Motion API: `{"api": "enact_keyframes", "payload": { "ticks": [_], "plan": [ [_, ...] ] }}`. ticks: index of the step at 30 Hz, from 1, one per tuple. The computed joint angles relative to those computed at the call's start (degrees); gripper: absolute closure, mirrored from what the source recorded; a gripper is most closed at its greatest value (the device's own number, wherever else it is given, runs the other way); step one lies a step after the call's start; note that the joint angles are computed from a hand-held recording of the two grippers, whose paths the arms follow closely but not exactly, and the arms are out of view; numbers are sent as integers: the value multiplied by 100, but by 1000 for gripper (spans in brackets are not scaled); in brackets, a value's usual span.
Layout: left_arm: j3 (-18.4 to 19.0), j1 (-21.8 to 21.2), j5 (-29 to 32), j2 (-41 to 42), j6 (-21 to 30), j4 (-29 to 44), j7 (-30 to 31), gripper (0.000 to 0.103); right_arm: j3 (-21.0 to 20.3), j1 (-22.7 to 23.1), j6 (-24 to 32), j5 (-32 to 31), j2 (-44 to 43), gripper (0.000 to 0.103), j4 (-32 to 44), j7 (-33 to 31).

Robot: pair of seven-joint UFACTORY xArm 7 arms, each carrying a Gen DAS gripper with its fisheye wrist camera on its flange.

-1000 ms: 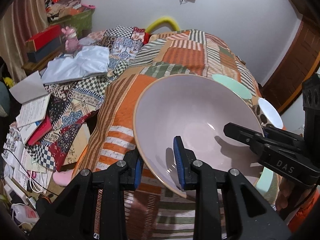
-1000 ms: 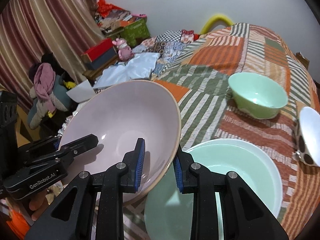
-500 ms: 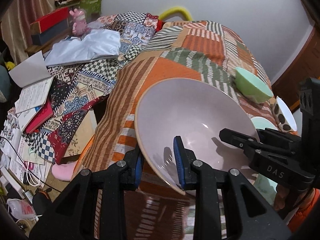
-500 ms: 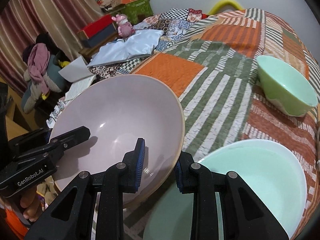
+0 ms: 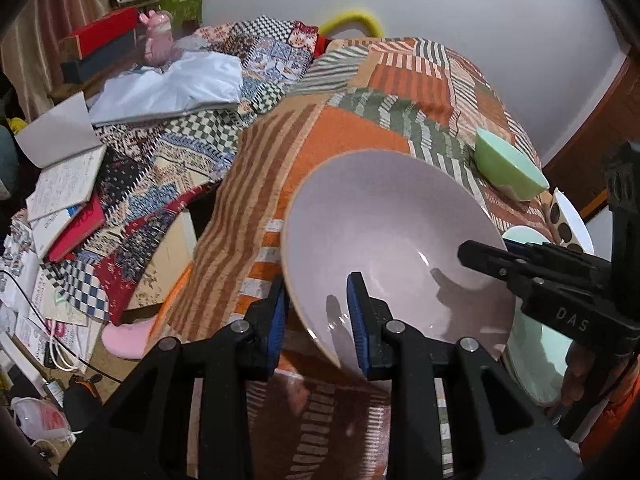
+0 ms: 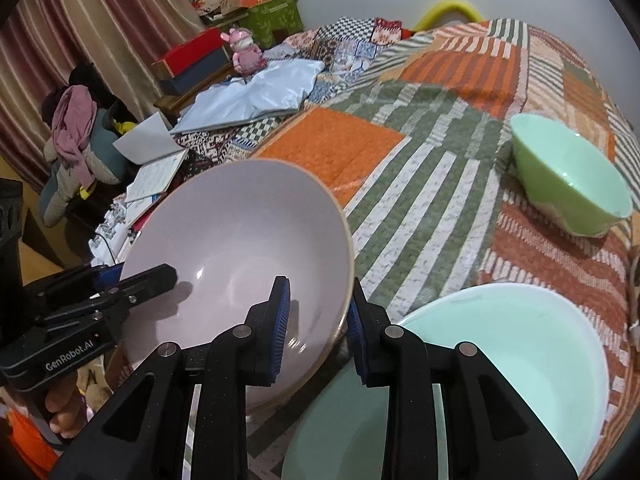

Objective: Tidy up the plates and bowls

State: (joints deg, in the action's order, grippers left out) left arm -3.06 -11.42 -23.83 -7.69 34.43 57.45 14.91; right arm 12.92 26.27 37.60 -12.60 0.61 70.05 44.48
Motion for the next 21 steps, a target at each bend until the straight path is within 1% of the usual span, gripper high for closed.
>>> {"api": "enact_keyframes", "payload": {
  "ticks": [9,12,13,14,15,17,19,21],
  "plan": [
    [-20,-27,378,-441,-174,-42,-113,74,40,-153,-119,-100,-535,76,-348,274],
    [-50,-117,464,-545,-249,-3,-109,72,81,-233,-141,-154,-749,71,-452,342],
    [-70,-152,496,-564,-271,31,-113,71,101,-266,-139,-205,-819,66,-475,384],
    [-100,-183,548,-568,-294,80,-142,66,117,-306,-145,-271,-940,63,-526,430],
    [-116,-214,572,-561,-315,122,-166,61,143,-344,-147,-315,-994,56,-543,463],
    [-159,-298,590,-518,-342,268,-209,54,216,-466,-127,-545,-1215,47,-623,656],
    [-222,-348,682,-447,-363,420,-302,49,279,-580,-125,-714,-1398,44,-703,782],
    [-283,-408,764,-347,-392,601,-378,42,317,-692,-108,-821,-1548,44,-755,819]
  ]
}}
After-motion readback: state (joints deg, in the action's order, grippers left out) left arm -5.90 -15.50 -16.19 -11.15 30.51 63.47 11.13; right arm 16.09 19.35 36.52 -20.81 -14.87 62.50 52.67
